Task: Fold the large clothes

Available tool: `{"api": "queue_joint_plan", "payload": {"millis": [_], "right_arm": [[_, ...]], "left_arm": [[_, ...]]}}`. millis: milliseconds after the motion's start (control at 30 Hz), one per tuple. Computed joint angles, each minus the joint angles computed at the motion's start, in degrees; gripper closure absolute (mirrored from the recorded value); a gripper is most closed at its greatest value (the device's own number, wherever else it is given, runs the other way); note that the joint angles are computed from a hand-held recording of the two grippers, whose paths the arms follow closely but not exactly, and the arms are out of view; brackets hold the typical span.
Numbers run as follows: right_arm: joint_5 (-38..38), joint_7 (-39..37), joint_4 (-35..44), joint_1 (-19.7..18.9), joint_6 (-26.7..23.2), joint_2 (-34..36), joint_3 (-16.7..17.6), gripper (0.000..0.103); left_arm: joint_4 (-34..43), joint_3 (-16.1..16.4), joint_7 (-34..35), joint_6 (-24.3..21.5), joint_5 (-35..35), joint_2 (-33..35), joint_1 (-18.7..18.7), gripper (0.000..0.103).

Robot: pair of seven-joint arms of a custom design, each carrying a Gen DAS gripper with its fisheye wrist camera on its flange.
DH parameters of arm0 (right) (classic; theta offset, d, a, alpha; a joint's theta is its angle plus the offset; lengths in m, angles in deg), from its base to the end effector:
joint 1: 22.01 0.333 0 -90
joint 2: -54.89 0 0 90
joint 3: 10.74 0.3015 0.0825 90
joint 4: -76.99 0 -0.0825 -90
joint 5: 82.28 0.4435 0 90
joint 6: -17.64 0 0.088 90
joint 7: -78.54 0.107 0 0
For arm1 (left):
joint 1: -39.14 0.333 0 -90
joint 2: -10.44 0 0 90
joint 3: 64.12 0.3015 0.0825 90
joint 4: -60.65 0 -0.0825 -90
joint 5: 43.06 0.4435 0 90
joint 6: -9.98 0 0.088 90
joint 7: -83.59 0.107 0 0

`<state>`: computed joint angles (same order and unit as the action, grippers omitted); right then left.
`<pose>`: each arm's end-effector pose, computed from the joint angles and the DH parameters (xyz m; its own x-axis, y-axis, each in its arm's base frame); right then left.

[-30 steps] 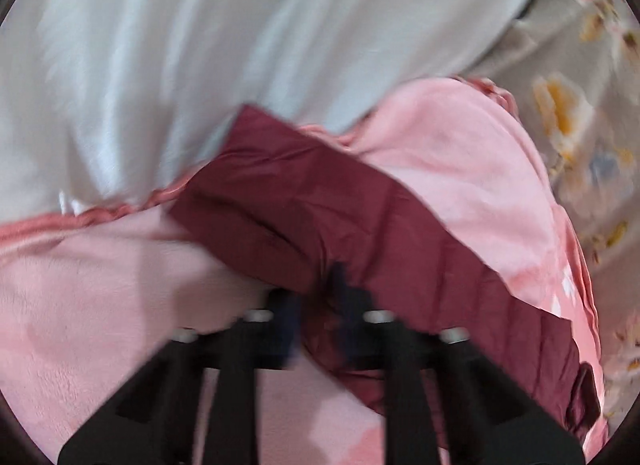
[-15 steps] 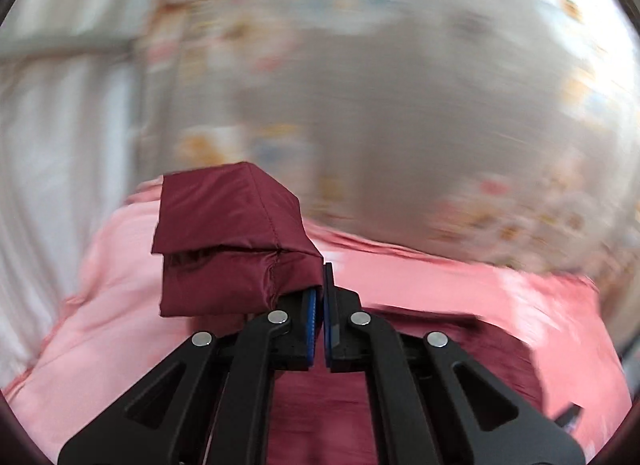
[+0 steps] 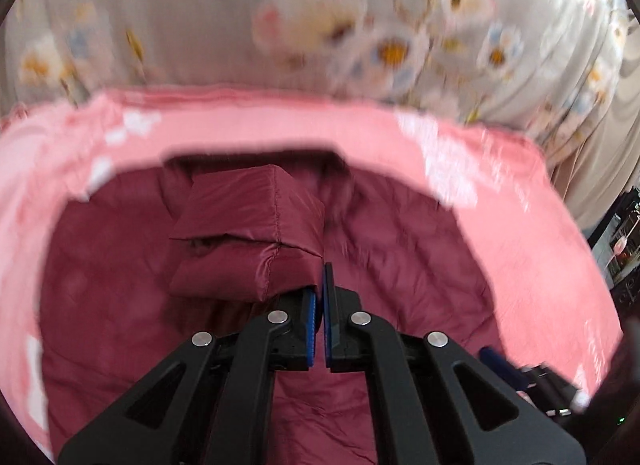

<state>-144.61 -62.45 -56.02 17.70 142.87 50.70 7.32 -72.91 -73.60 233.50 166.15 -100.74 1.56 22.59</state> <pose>0.3217 0.4484 0.3277 -0.4285 -0.8827 -0.1927 -0.5243 0.4166 -0.7426 0.5237 -0.2214 0.3992 -0.6695 -0.7216 0.1761 -0.6104 0.3994 -0.6840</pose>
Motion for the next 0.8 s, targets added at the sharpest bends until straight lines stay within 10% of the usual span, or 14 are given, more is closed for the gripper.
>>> {"api": "queue_joint_plan", "payload": {"millis": [133, 233, 333, 533, 800], "right_arm": [[0.01, 1.25, -0.98, -0.1, 0.58, -0.24, 0.0, 0.059], [-0.77, 2.56, -1.55, -0.19, 1.27, -0.61, 0.02, 0.053], [-2.3, 4.69, -2.33, -0.37, 2.03, -1.54, 0.15, 0.047], [-5.64, 7.83, -1.7, -1.52, 4.24, -2.06, 0.34, 0.04], [-3.98, -12.61, 18.3, 0.06, 0.19, 14.81, -2.69, 0.031]], "left_arm": [[0.18, -0.2, 0.58, -2.11, -1.73, 2.9, 0.3, 0.09], [-1.85, 1.72, 5.91, -6.44, -9.62, -0.16, 1.34, 0.031], [-3.9, 4.82, 11.87, -12.25, -18.33, -3.87, 3.12, 0.014], [-0.56, 9.46, 4.35, -20.43, -17.26, -1.79, 11.3, 0.013], [6.16, 7.25, -4.68, -14.45, -11.77, 8.55, 18.41, 0.017]]}}
